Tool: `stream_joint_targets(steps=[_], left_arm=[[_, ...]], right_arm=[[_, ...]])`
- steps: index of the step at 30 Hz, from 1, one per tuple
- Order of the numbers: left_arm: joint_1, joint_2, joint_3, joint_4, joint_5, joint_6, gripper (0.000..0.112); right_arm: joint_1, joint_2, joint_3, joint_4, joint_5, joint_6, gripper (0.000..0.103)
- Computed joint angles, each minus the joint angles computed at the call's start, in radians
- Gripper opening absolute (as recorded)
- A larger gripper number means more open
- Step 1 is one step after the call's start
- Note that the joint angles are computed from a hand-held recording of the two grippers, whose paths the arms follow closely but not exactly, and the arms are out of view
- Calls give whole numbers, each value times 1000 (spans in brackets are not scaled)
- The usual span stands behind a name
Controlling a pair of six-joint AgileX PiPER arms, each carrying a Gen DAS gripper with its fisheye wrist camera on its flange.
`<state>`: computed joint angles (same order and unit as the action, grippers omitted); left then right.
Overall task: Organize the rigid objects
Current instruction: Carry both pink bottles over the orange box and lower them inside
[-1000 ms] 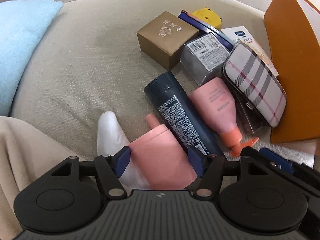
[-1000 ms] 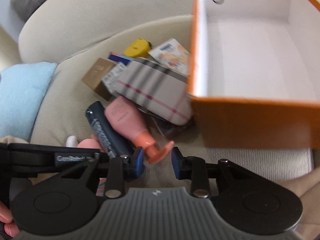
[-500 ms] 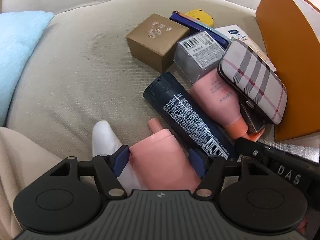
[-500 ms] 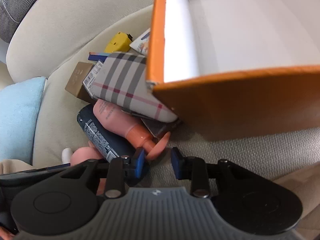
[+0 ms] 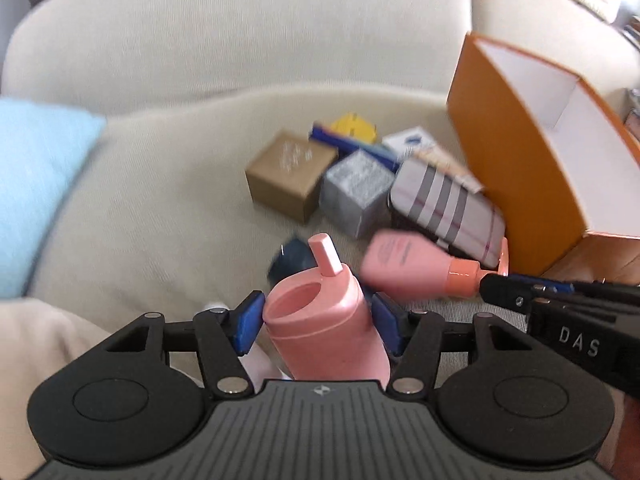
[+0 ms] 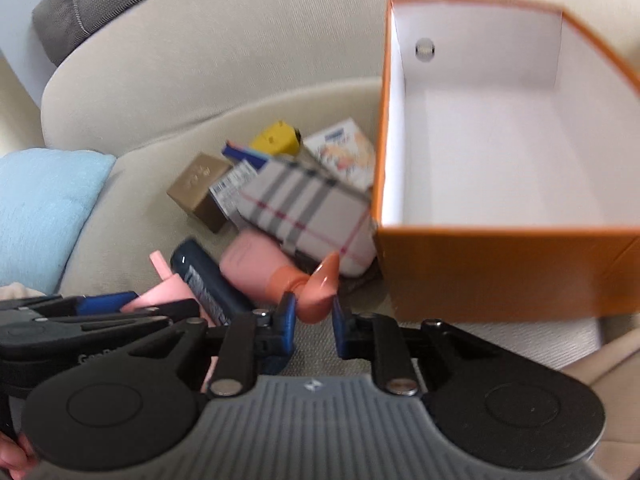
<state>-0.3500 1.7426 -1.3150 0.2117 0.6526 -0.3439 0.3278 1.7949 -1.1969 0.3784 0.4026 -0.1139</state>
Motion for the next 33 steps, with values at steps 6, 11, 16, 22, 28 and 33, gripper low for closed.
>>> stream_joint_targets(steps=[6,11,16,22,28,33], left_arm=[[13,-21,24,-12,18,38,67],[37,-62,52,-73,43,103,66],[60,-79,85,-129,-5,142,66],[74,-87,109,-169,-67,164,65],[64,-112,119,-134,-101,138,65],[37,-162,140,-59,-139,87,65]], right_arm=[[74,-27,6,-263,-71,164,21],[87,13,-37,-153,-118,30,28],[91,46,-82,-129,-69,1,32],[90,85,-118,-64,-65,-43,30],[95,42,-89,-83,-93,-45,26],[72,-25,-52,40,-89,-185,26]])
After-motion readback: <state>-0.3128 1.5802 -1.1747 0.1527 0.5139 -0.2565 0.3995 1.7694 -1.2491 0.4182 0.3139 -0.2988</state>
